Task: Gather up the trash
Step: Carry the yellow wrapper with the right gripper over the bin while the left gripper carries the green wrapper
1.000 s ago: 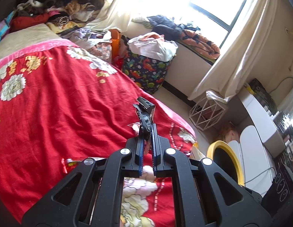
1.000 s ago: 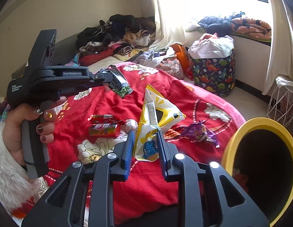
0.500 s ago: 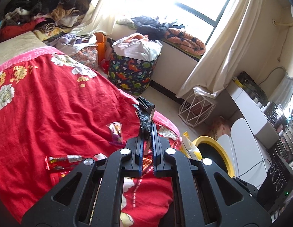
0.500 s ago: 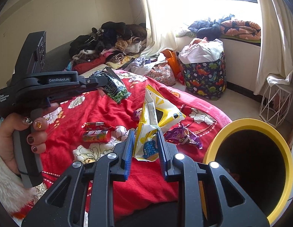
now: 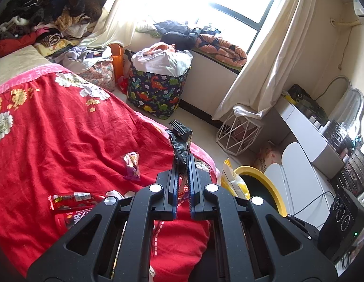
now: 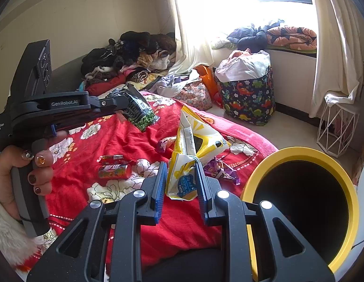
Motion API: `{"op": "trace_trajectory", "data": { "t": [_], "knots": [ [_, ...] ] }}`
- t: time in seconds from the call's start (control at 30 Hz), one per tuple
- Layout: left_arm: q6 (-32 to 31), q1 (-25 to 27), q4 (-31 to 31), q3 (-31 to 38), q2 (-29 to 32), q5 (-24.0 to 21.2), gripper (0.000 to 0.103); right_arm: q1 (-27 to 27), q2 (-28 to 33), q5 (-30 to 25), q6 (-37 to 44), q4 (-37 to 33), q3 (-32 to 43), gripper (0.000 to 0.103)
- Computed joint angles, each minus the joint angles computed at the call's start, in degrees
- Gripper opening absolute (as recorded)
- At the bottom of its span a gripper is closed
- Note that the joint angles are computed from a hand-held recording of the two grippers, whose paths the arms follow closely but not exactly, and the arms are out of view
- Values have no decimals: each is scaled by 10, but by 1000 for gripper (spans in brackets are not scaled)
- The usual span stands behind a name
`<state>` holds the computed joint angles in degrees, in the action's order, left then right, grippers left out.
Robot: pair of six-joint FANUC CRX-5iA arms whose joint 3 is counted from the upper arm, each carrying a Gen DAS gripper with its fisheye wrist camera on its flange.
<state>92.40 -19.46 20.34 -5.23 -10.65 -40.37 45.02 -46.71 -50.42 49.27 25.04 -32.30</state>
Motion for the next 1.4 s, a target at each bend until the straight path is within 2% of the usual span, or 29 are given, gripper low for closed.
{"op": "trace_trajectory", "data": {
  "t": [0.43, 1.4],
  "knots": [
    [-13, -15, 10, 5, 5, 2, 3, -3, -13, -14, -22, 22, -10, 23],
    [-30, -76, 23, 32, 38, 5, 3, -86, -41, -22, -23, 15, -22, 23]
  ]
}}
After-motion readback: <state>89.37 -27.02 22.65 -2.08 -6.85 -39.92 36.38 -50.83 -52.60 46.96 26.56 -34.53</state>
